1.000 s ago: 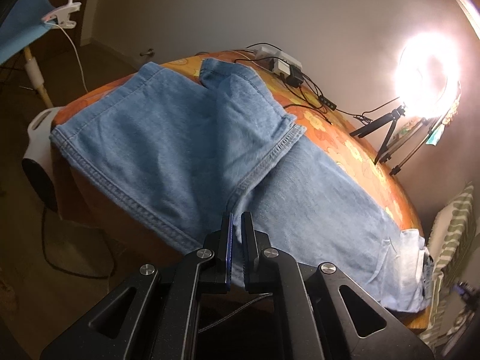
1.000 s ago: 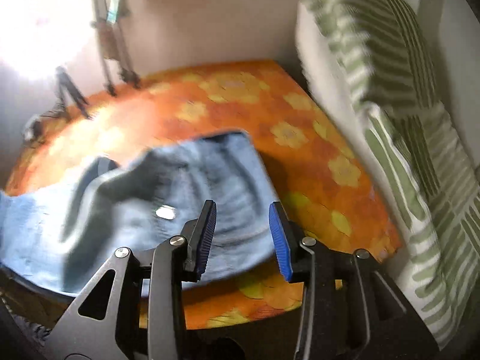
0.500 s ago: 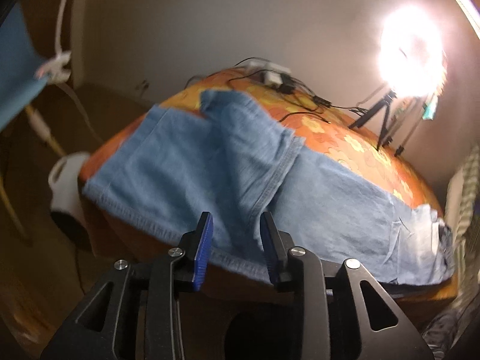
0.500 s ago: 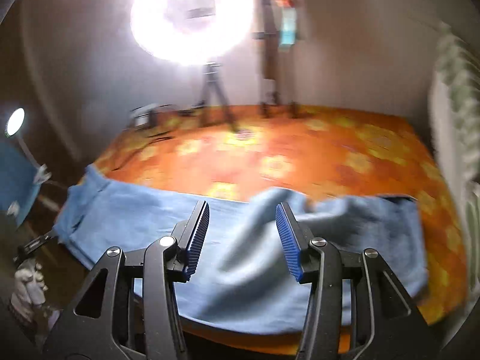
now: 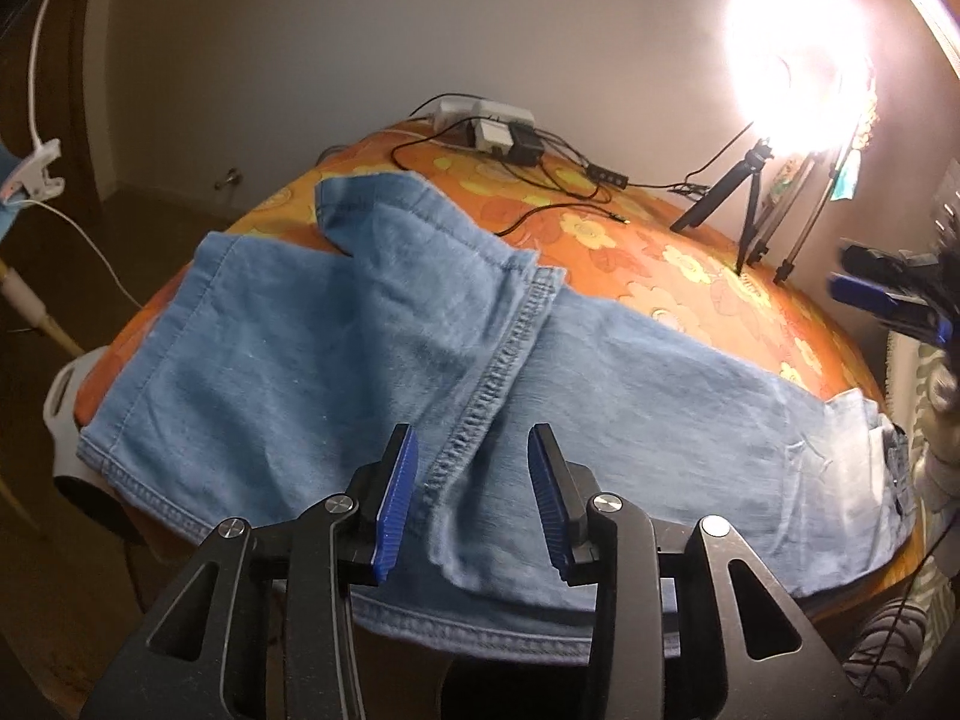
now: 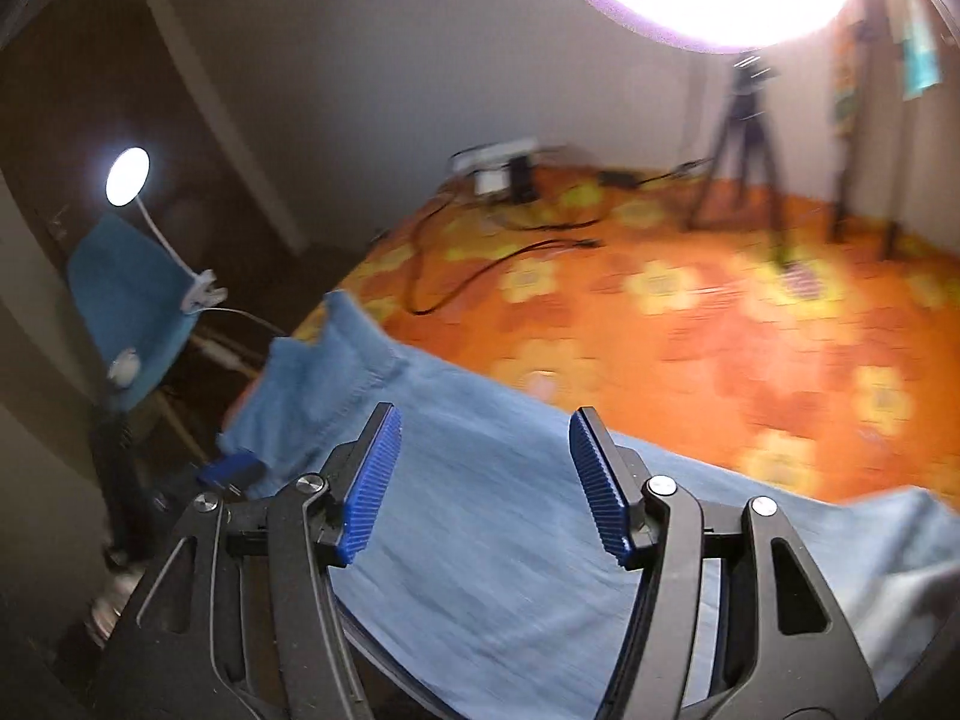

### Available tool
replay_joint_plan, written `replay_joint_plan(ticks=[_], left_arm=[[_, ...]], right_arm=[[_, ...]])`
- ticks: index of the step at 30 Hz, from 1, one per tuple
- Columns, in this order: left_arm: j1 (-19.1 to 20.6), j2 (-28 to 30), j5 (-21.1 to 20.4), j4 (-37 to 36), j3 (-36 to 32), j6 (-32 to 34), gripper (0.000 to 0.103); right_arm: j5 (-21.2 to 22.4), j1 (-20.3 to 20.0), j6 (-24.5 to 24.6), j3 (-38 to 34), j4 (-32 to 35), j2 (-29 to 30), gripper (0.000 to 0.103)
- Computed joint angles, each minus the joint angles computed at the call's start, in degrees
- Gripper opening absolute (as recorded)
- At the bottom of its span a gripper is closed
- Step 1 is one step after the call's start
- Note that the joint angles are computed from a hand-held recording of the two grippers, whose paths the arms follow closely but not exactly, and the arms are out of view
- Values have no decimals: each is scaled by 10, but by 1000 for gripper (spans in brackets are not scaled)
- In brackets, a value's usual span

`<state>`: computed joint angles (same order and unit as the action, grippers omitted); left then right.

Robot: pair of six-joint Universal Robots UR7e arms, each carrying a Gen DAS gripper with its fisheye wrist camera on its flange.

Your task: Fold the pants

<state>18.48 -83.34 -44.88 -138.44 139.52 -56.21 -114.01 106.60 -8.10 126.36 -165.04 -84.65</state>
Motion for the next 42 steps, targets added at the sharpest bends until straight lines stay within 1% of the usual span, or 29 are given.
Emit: replay_joint_plan(ticks=[2,3,7,8,11,15,17,19,21,22,23,24,25,26,27,28,29,33,37,39,40,42], left_arm=[[9,1,-1,-13,3,11,37],[11,-1,1,-15,6,13,37],[22,-33,11,-1,24,1,37],[25,-40,13,6,26,-4,37],[32,-71,13,26,37,-18,37],[34,-103,17,51,46,-27,37],[36,-116,18,54,49,-28,37],[38,-124,18,50,51,-28,37],[41,-129,15,41,51,-24,37],[42,-131,15,40,52,-23,37],[46,-126,15,34,48,-17,37],[48,-125,14,28,48,-14,37],[48,-124,12,19,48,-12,37],[48,-122,9,11,49,-9,37],[49,-119,6,1,49,-5,37],[47,-113,4,-4,47,-1,37],[46,-108,3,-8,46,3,37],[45,-64,-10,-60,34,44,37],[40,9,-3,-115,2,103,37],[37,53,9,-146,-17,141,43],[35,75,19,-160,-26,157,48],[32,106,36,-170,-42,176,49]], right_arm=[[21,-10,11,-28,0,55,61],[28,-13,13,-39,5,72,61],[46,-20,26,-91,10,159,61],[49,-20,29,-107,14,182,61],[41,-21,33,-150,19,241,61],[49,-26,57,-188,54,283,61],[47,-26,58,-201,69,299,61],[34,-23,53,-208,72,311,61],[38,-24,59,-215,82,316,61],[43,-27,66,-215,83,315,59],[47,-29,70,-215,83,315,51],[49,-30,73,-216,83,315,46],[51,-31,75,-216,85,313,35],[52,-33,75,-216,86,311,28],[55,-34,74,-215,84,308,26],[63,-37,75,-213,82,304,17],[71,-41,79,-211,81,300,12],[85,-44,84,-212,78,297,10],[98,-39,80,-213,80,296,9],[117,-37,86,-211,82,289,9],[125,-35,88,-211,84,286,8],[135,-29,86,-213,85,281,8]])
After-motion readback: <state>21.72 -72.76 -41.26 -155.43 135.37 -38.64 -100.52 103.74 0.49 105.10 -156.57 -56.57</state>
